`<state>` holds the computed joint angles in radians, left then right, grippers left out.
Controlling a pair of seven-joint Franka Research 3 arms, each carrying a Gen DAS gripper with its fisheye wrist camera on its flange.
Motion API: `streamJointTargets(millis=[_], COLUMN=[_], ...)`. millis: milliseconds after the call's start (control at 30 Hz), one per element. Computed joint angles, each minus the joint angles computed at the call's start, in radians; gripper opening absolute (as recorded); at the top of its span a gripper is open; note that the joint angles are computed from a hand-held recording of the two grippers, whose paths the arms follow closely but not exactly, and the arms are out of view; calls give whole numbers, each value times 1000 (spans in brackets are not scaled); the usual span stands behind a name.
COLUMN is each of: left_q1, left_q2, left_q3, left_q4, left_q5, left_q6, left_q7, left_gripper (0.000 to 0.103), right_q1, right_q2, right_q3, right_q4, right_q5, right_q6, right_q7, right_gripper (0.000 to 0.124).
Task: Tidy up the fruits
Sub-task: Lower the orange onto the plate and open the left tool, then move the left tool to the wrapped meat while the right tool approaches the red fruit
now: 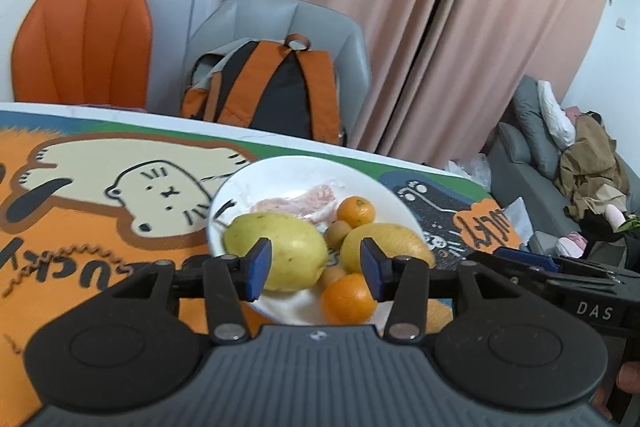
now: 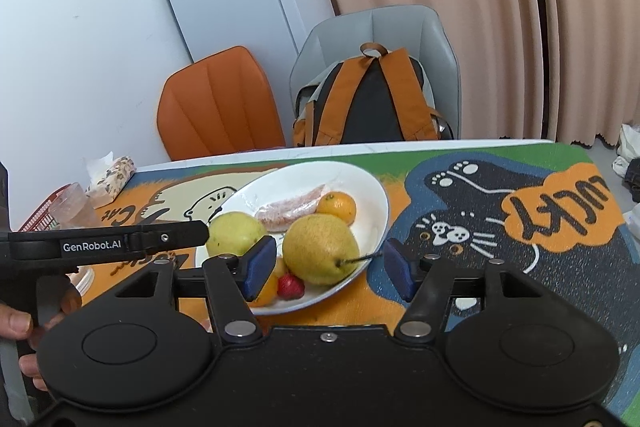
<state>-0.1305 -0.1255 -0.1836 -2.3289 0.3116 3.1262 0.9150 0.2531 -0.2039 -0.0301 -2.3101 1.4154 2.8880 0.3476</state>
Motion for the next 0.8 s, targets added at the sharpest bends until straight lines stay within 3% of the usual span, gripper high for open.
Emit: streamJointTargets(millis=[233, 400, 567, 800], left_q1=[24, 51, 66, 50], left_q2=[-41, -75, -107, -151], left_q3=[-15, -37, -51, -44], left_q4=[-41, -69, -97, -150], left_q5=[29, 73, 103, 96], left_q6=[-29, -34, -42, -50], left_q7=[-47, -97, -136, -148], left_gripper=[48, 58, 70, 72], right_q1=[2, 7, 19, 29], right_q2=[-21, -43, -75, -111], right_q3=[-1, -2, -4, -6], right_q4=[-31, -54, -84, -126], right_q5=[2, -4, 7, 11], right_q6=[-21, -24, -16, -6], right_q7=[2, 7, -7, -4], right_gripper=[59, 61, 70, 86])
